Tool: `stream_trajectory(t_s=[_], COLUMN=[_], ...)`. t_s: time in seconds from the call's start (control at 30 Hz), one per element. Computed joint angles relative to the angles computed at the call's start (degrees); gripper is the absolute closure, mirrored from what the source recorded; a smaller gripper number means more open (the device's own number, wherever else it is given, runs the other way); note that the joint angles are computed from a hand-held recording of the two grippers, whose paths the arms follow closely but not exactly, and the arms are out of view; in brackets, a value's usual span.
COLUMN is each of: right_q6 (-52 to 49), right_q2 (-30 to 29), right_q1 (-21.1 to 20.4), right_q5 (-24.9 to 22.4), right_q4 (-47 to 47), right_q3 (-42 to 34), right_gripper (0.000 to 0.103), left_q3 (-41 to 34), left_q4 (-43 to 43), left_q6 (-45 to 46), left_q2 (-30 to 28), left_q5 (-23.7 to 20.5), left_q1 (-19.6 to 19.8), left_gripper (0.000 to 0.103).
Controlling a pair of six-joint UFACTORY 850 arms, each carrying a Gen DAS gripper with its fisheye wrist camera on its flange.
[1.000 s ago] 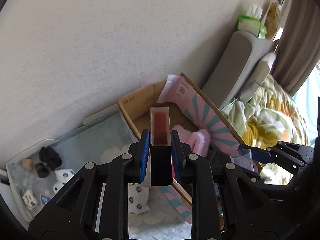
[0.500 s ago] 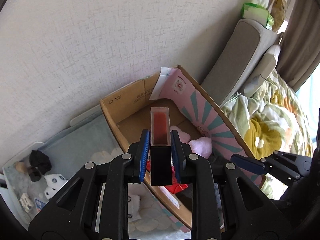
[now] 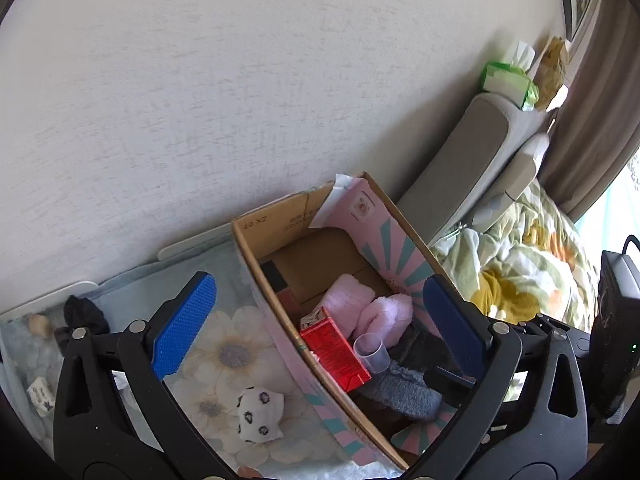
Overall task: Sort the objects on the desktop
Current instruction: 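Move both tools back over the sheet toward the floss box and panda sock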
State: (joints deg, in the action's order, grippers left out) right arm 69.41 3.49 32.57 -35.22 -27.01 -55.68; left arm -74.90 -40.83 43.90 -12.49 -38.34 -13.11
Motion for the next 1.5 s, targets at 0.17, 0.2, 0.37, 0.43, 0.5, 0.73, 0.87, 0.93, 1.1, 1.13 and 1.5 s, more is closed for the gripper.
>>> stream_trajectory(t_s=[0.17,0.2,0.37,0.43,0.5,0.73,0.87,0.93,1.1,1.13,1.5], right_q6=[-1.2,-1.1,1.4,4.1,7.1,8.5,6.0,3.9,14.4,14.8,28.6], right_q2=[-1.1,-1.3,-3.1,-3.5,-3.8,-7.8,-10.8,-12.7,-15.3,-16.1,-23.2], right_q1=[0.8,0.9,2.6,3.8,5.4,12.2,12.9,13.1,15.4,15.6,19.5], right_q5=[1.1,1.2,-1.2,-2.0,-3.1,-6.3,-1.4,0.2,3.7,3.5,-4.4], right_q4=[0.4,0.3,-2.9,-6.7,-11.5,-26.1,-23.1,-19.0,-19.2,-18.6,-18.5], right_q3=[-1.6,-2.0,-4.7,-5.5,-6.4,-12.5,-15.1,-16.5,-15.0,-15.3,-14.7], right_gripper=[0.033,0.033,0.033,0.033,0.033,0.026,0.025,0.026,0.025,0.025,0.026], left_q3=[1.7,2.1,2.9,3.4,4.2,7.4,9.1,10.5,14.7,15.9,26.1], left_q4=[-0.3,-0.1,-1.0,-1.5,-0.3,7.2,5.1,4.2,5.2,4.3,-15.0], left_q6=[1.8,1.9,2.3,2.9,2.2,-4.3,-2.5,-1.6,-2.1,-1.3,24.2], left_q2=[2.9,3.6,5.9,7.1,8.7,13.9,14.7,14.8,14.4,14.2,11.2], left_q5=[1.3,1.7,1.7,2.3,4.1,10.8,9.5,8.7,8.3,8.3,21.3], left_q1=[2.7,3.3,7.6,9.4,11.2,18.0,22.6,24.7,27.0,27.4,26.4], left_gripper=[0.0,0.0,0.0,0.0,0.0,0.0,0.0,0.0,0.0,0.0,0.0])
